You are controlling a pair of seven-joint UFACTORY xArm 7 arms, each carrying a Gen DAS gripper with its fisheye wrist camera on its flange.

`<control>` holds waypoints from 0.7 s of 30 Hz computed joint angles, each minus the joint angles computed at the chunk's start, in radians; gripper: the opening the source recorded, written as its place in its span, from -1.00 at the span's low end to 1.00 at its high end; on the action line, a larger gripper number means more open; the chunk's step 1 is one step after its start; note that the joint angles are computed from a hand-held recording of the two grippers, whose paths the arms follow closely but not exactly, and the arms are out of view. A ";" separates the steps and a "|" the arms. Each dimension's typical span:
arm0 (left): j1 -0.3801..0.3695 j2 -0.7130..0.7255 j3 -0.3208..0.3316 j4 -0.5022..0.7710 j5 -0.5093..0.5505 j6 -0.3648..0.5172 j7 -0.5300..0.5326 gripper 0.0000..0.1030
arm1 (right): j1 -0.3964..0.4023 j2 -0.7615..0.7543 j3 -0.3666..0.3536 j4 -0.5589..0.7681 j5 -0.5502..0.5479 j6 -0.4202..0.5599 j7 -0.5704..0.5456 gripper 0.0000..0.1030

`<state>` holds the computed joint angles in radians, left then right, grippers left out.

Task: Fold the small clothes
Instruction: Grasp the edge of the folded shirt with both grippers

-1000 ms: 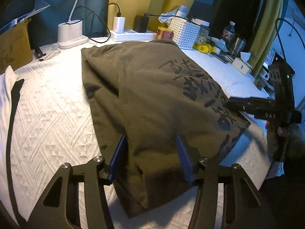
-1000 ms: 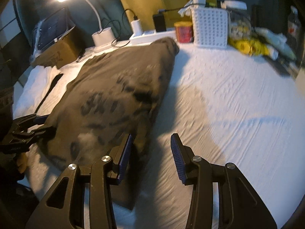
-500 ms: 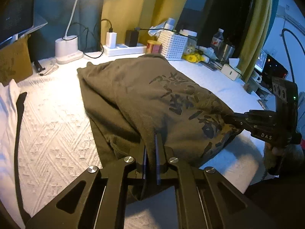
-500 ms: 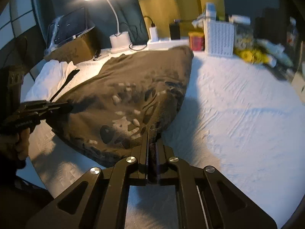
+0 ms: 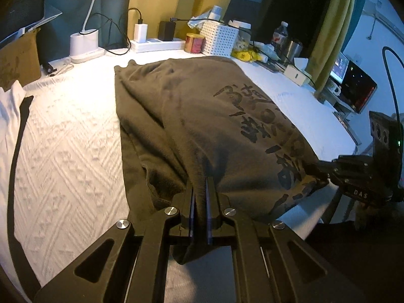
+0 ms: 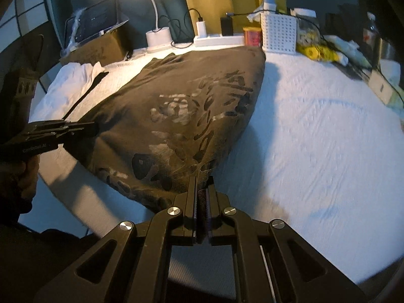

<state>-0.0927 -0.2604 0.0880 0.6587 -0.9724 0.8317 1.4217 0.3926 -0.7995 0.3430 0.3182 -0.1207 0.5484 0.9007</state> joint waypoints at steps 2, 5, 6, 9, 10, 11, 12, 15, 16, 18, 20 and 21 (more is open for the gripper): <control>0.004 -0.004 0.003 -0.008 0.012 0.012 -0.001 -0.91 | 0.024 -0.018 0.010 -0.017 0.025 0.010 0.030 -0.88; 0.012 -0.021 0.016 -0.019 0.029 0.061 0.011 -0.91 | 0.063 -0.065 0.015 -0.046 0.043 0.016 0.057 -0.87; 0.014 -0.027 0.014 -0.025 0.039 0.059 0.009 -0.91 | 0.075 -0.074 0.015 -0.048 0.046 0.026 0.058 -0.86; 0.016 -0.028 0.006 -0.039 0.061 0.033 -0.003 -0.86 | 0.093 -0.102 0.017 -0.059 0.059 0.044 0.079 -0.86; 0.016 -0.028 0.006 -0.043 0.061 0.025 -0.008 -0.85 | 0.095 -0.105 0.018 -0.060 0.061 0.045 0.085 -0.86; 0.016 -0.032 0.009 -0.048 0.059 0.022 -0.010 -0.85 | 0.097 -0.107 0.018 -0.059 0.060 0.050 0.086 -0.85; 0.016 -0.045 0.006 -0.057 0.066 0.011 -0.020 -0.85 | 0.097 -0.103 0.019 -0.055 0.057 0.054 0.085 -0.83; 0.005 -0.079 0.003 -0.088 0.074 -0.034 -0.024 -0.82 | 0.099 -0.100 0.020 -0.048 0.054 0.064 0.087 -0.80; 0.001 -0.083 0.007 -0.091 0.075 -0.039 -0.029 -0.82 | 0.098 -0.097 0.018 -0.046 0.053 0.066 0.085 -0.80; -0.007 -0.088 0.011 -0.094 0.084 -0.050 -0.044 -0.82 | 0.100 -0.096 0.017 -0.043 0.053 0.071 0.084 -0.79; -0.018 -0.105 0.012 -0.103 0.082 -0.079 -0.040 -0.81 | 0.101 -0.097 0.015 -0.044 0.052 0.073 0.081 -0.79; -0.025 -0.110 0.013 -0.106 0.078 -0.094 -0.039 -0.80 | 0.102 -0.096 0.017 -0.043 0.053 0.073 0.082 -0.78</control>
